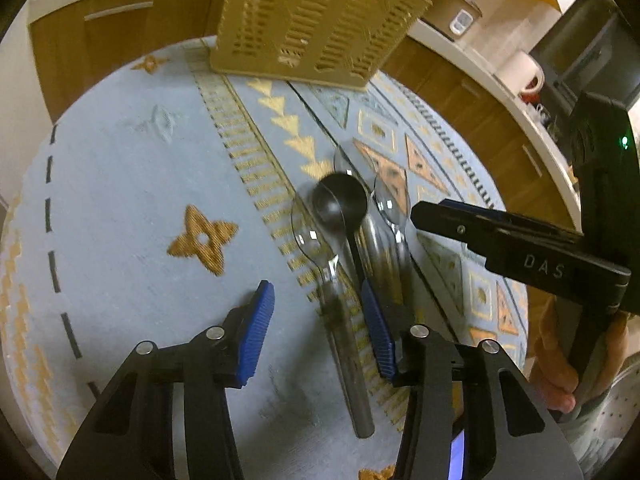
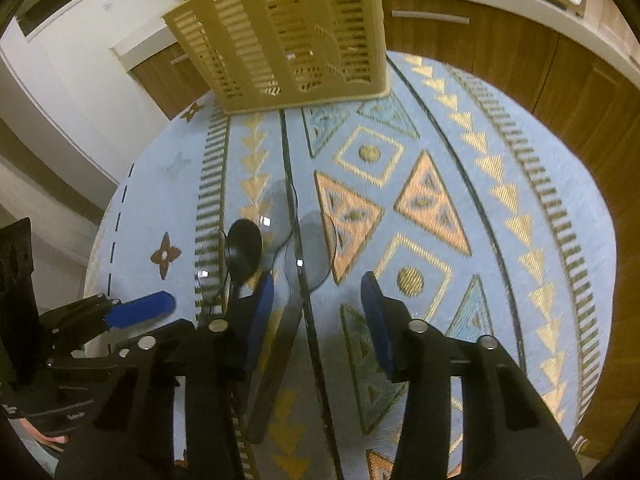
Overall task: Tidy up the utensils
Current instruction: 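Close the left tool on a clear spoon while the right tool grips another clear spoon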
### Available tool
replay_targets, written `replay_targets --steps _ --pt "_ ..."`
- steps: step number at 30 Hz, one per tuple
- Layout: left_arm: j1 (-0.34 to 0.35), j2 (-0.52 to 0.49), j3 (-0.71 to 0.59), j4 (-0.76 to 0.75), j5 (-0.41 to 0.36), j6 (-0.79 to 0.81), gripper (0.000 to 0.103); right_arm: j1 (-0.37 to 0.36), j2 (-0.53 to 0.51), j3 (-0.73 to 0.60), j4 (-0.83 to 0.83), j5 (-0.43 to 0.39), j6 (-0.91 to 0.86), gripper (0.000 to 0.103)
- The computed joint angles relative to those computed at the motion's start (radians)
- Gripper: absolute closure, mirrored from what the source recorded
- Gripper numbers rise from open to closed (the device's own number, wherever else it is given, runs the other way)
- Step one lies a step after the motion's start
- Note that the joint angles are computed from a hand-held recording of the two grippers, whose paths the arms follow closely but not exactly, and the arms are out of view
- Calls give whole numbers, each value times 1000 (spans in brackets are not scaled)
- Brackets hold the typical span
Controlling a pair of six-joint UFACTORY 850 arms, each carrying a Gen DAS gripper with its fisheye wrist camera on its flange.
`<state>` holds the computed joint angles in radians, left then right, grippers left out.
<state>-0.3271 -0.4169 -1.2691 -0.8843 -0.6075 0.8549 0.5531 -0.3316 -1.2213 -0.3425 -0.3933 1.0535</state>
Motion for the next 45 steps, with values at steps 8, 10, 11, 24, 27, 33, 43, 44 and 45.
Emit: replay_targets --steps 8,10,11,24,27,33,43,44,45 --pt "-42 11 3 113 67 -58 65 -5 11 32 38 35 -15 66" --pt "-50 9 -1 132 78 -76 65 -7 15 38 39 37 -16 67" --pt "-54 7 -5 144 87 -87 66 -8 15 40 48 39 -23 67" --pt "-135 -7 -34 576 209 -422 90 15 -19 -3 13 -19 -35 72" --pt "-119 -10 -36 509 205 -380 93 17 -27 -10 26 -23 -49 72" --pt "-88 -9 -29 304 184 -237 93 21 -44 -30 31 -45 -62 75" --pt "-49 1 -13 82 162 -41 93 24 -37 -20 60 -39 -93 79" --pt "-46 1 -12 72 162 -34 93 26 -41 -26 59 -44 -95 79" --pt "-44 1 -11 69 162 -33 93 30 -50 -39 42 -56 -82 79"
